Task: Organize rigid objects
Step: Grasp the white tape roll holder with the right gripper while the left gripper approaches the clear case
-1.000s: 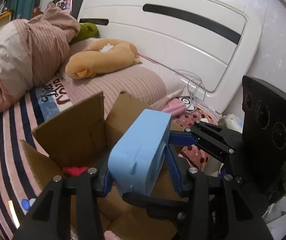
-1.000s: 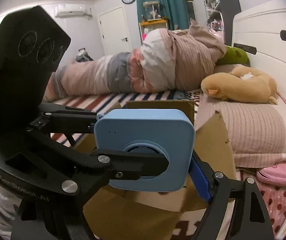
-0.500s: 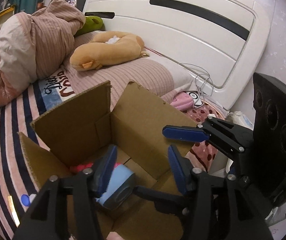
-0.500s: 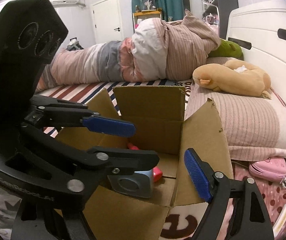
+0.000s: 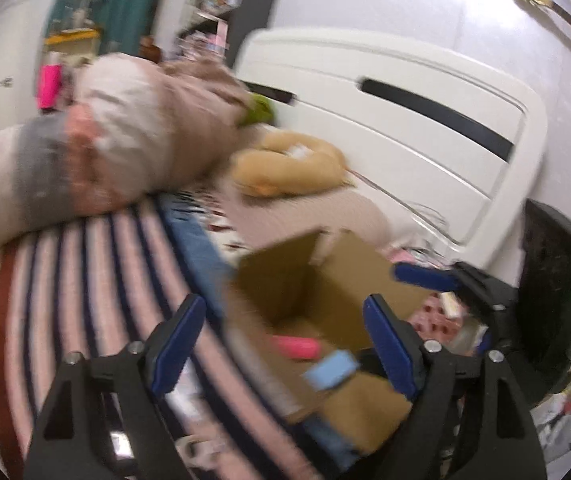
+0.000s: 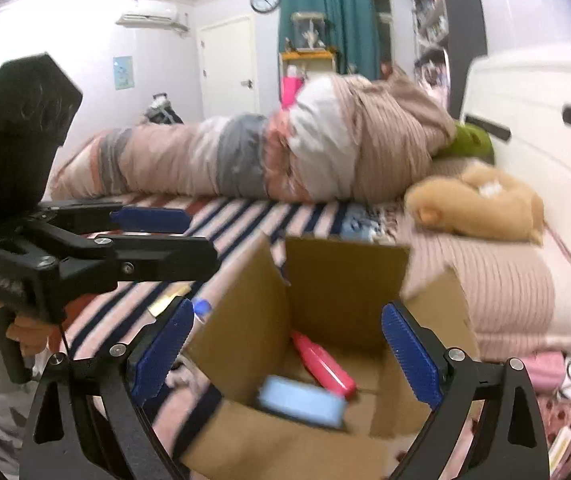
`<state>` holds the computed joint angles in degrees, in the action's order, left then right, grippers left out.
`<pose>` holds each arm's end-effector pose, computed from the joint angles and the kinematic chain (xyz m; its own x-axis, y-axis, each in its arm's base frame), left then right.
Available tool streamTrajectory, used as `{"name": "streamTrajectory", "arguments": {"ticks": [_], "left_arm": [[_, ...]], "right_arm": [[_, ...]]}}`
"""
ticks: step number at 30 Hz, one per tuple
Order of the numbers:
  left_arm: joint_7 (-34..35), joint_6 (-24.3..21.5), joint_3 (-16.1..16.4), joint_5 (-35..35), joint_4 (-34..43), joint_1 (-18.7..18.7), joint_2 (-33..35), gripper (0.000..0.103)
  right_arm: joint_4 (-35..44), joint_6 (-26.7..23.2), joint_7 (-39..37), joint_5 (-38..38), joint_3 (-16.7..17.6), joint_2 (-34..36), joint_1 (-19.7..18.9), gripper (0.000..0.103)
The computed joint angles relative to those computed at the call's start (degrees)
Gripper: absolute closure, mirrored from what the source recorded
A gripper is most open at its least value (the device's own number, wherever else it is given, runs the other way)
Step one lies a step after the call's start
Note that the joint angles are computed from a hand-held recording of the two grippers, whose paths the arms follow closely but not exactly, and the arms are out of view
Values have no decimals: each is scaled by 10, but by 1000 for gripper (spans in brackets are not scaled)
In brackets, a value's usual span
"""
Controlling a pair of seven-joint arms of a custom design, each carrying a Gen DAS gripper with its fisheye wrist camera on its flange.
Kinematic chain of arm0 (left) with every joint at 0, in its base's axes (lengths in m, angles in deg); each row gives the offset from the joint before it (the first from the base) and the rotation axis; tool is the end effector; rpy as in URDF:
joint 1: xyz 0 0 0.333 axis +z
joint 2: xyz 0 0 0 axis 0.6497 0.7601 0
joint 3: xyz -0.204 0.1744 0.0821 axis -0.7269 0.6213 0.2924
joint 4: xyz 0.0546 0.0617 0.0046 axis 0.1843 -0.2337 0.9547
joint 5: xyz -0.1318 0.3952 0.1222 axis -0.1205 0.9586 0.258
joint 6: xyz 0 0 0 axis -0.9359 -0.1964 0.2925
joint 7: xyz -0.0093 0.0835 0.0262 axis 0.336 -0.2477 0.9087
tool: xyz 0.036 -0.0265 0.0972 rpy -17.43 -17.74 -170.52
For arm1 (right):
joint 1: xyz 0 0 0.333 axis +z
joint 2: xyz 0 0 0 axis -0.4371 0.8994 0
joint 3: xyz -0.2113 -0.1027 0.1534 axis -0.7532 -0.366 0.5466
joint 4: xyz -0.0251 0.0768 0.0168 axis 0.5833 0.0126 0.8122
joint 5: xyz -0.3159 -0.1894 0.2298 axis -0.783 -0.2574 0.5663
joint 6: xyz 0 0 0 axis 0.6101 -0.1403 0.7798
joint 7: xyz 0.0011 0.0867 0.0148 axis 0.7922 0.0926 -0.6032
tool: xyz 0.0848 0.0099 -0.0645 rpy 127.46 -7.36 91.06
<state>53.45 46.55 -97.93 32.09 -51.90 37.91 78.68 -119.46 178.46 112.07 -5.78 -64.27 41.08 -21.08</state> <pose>0.6567 -0.1683 0.5962 -0.7156 -0.6646 0.2147 -0.5151 0.2946 -0.8049 0.5389 0.1859 0.5682 0.1945 -0.9808 0.0125 -0.5051 -0.1111 -0.8559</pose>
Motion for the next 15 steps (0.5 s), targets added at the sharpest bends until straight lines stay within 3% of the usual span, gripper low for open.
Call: {"name": "streamTrajectory", "arguments": {"ticks": [3, 5, 9, 12, 15], "left_arm": [[3, 38, 18, -8, -32, 16, -19, 22], [3, 49, 29, -15, -44, 27, -23, 21], [-8, 74, 46, -7, -67, 48, -20, 21], [-18, 85, 49, 12, -79, 61, -5, 21], [-34, 61, 47, 20, -74, 78, 24, 21]], "right_arm": [[38, 20, 73, -75, 52, 28, -34, 2], [64, 24, 63, -74, 43, 54, -6, 2], [125, -7, -129, 107, -21, 117, 113, 2], [158, -25, -168, 155, -28, 159, 146, 3], [174, -49, -207, 215, -31, 193, 163, 12]]}}
